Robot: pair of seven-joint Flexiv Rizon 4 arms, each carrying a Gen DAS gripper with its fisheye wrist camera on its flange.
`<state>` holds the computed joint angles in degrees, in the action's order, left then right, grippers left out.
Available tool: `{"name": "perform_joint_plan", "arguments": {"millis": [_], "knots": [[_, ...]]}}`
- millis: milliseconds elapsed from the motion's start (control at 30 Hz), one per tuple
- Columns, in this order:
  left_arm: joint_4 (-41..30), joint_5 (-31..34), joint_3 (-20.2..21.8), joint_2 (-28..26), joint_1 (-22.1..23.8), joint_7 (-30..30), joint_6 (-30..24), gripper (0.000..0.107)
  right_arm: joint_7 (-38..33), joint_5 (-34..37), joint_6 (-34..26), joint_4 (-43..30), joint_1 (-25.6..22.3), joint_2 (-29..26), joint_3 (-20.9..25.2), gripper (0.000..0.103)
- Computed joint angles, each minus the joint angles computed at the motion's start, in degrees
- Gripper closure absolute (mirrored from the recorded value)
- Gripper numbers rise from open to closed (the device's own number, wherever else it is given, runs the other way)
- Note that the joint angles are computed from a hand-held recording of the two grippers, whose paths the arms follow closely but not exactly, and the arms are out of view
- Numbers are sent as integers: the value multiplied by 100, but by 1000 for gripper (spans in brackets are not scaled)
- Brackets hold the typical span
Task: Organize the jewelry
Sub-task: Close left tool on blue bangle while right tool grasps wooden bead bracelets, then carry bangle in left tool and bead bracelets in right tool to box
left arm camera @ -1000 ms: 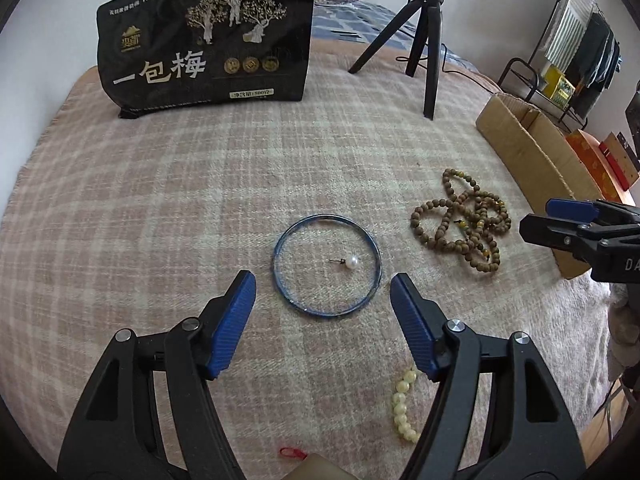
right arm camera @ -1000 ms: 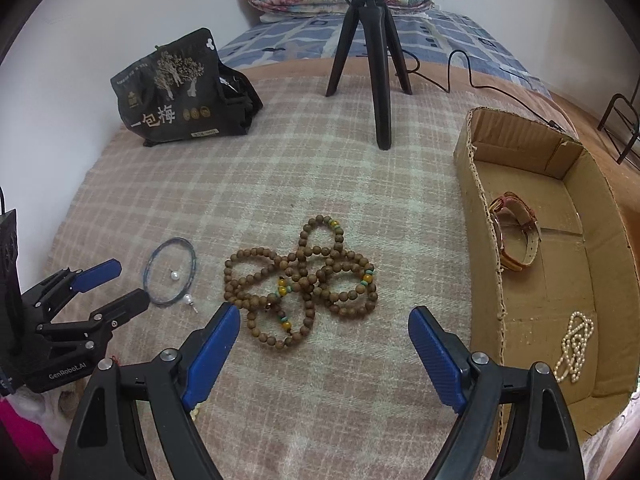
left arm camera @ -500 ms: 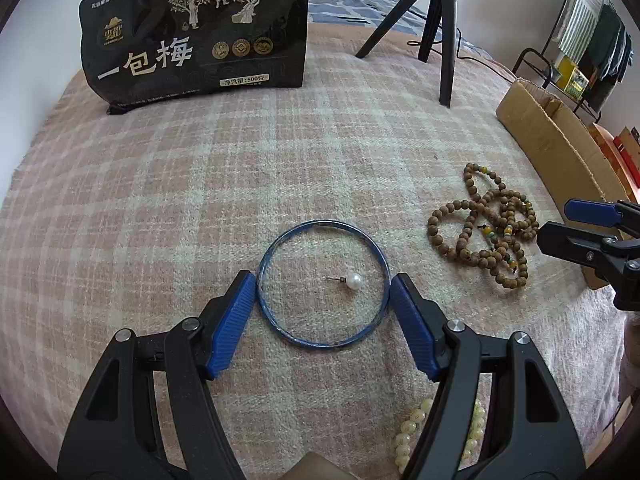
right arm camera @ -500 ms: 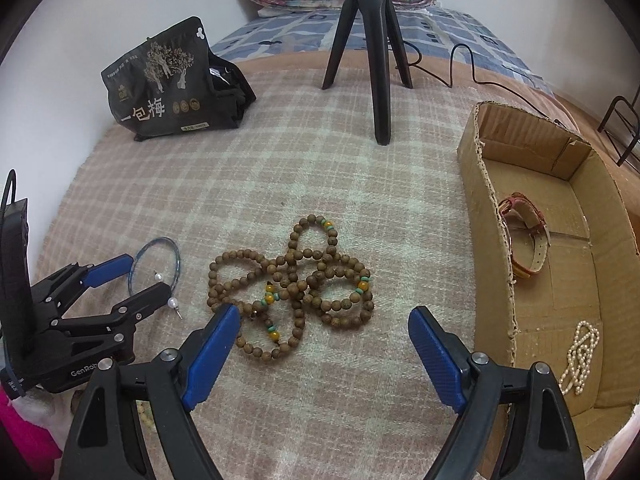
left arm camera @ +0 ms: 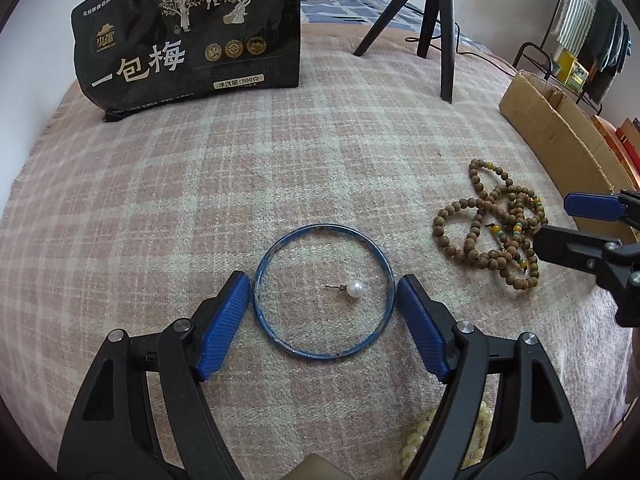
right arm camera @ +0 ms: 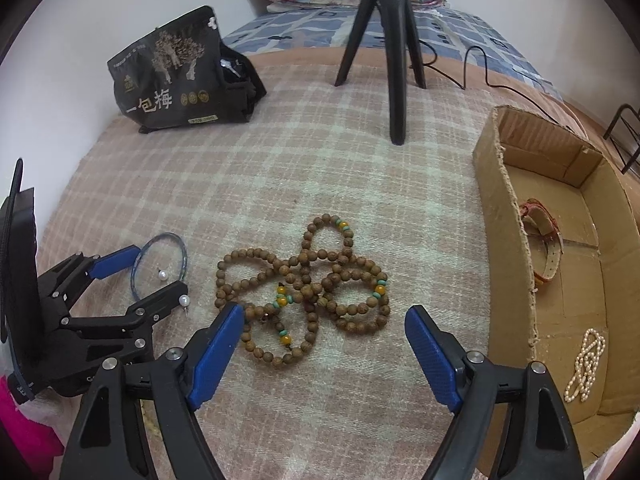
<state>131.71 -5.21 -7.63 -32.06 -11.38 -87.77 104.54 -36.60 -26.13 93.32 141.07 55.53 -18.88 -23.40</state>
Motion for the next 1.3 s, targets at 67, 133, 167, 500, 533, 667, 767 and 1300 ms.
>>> {"name": "perform_joint_plan", "arguments": {"millis": [67, 133, 167, 500, 533, 667, 767, 1300], "knots": [[10, 0, -14, -5, 15, -32, 38, 28, -28, 5, -95, -87, -144, -43, 172, 19], [24, -11, 96, -6, -106, -29, 91, 28, -42, 29, -145, -199, -466, -115, 514, 19], [44, -22, 146, 0, -160, -36, 129, 28, -31, 19, -167, -238, -566, -152, 615, 19], [91, -72, 287, -13, -318, 15, 310, 33, 45, -176, -344, -543, -1218, -443, 1244, 17], [88, -83, 293, -18, -329, 15, 314, 33, 17, -151, -363, -582, -1329, -464, 1367, 16], [100, -77, 266, -10, -296, 31, 327, 33, -172, 32, -398, -725, -1838, -530, 1962, 14], [106, -81, 262, -10, -293, 33, 335, 33, -225, 12, -440, -776, -1804, -592, 1951, 14], [252, 21, 52, 126, -26, -153, 456, 34, -718, 650, 96, -725, -1723, -610, 2062, 88]]}}
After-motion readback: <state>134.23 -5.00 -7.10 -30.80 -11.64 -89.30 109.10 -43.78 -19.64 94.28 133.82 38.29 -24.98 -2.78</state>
